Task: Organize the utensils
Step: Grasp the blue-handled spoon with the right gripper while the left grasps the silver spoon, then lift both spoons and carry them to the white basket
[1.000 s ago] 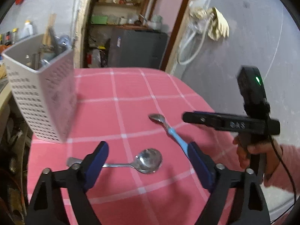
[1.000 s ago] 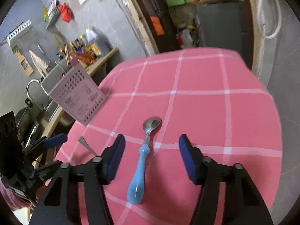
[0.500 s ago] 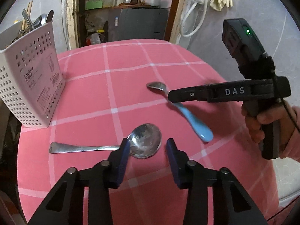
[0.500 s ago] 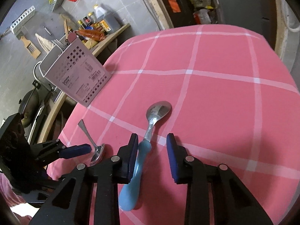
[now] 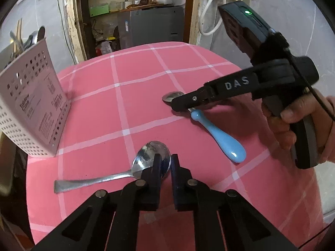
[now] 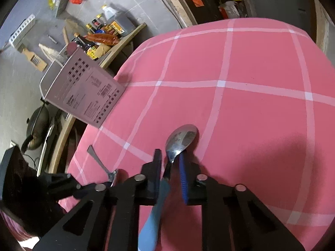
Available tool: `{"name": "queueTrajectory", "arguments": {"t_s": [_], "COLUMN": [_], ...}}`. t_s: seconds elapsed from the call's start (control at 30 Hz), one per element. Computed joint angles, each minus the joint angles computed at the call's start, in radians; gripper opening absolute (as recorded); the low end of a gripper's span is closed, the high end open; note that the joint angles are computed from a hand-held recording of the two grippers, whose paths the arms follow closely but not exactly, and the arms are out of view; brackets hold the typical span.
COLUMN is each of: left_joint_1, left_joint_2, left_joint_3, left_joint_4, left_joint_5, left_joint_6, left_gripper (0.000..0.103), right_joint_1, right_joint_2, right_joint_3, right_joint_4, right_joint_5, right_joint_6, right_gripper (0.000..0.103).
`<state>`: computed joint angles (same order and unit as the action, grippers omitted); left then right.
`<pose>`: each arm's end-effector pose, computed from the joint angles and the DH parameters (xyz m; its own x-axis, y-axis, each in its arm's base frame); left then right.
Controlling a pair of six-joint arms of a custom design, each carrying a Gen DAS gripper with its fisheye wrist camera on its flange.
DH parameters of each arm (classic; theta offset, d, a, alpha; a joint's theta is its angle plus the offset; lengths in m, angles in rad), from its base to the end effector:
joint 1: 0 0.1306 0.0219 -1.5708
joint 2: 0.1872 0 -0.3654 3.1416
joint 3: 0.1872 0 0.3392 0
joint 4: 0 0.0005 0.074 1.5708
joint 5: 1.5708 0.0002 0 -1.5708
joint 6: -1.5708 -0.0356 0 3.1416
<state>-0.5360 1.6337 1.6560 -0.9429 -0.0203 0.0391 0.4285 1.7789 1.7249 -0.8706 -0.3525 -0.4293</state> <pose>0.4452 -0.2642 0.4048 -0.7034 0.3724 -0.6055 0.4729 0.8811 -0.0075 0.5098 0.2458 0.3636 -0.9013 0.0177 -0.4328 -0.2242 0.8357 0.5013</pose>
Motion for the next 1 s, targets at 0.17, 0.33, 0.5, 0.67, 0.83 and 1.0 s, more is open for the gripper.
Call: {"name": "queueTrajectory", "arguments": {"t_s": [0.17, 0.33, 0.5, 0.67, 0.83, 1.0], "left_joint_1": [0.012, 0.048, 0.107, 0.154, 0.188, 0.214], "left_joint_2": [0.002, -0.004, 0.001, -0.003, -0.009, -0.019], "left_joint_3": [0.019, 0.061, 0.141, 0.191, 0.228, 0.276], "left_joint_4": [-0.009, -0.023, -0.049, -0.044, -0.022, 0.016], "left_joint_5": [0.023, 0.085, 0.167, 0.230, 0.277, 0.313], "left_joint_6": [0.039, 0.112, 0.186, 0.249, 0.284, 0.300], "left_gripper": [0.007, 0.006, 0.004, 0.004, 0.004, 0.004], "right_joint_1": [-0.003, 0.017, 0.030, 0.062, 0.084, 0.113], "right_joint_2": [-0.005, -0.054, -0.137, -0.198, -0.211, -0.204], "right_joint_3": [-0.020, -0.077, -0.142, -0.139, -0.082, 0.003], "right_joint_4": [0.023, 0.093, 0.213, 0.297, 0.328, 0.362], "right_joint_5": [-0.042, 0.000, 0.059, 0.182, 0.266, 0.347], "right_joint_6": [-0.048, -0.077, -0.133, -0.140, -0.124, -0.094], "right_gripper": [0.003, 0.002, 0.002, 0.002, 0.002, 0.002]}}
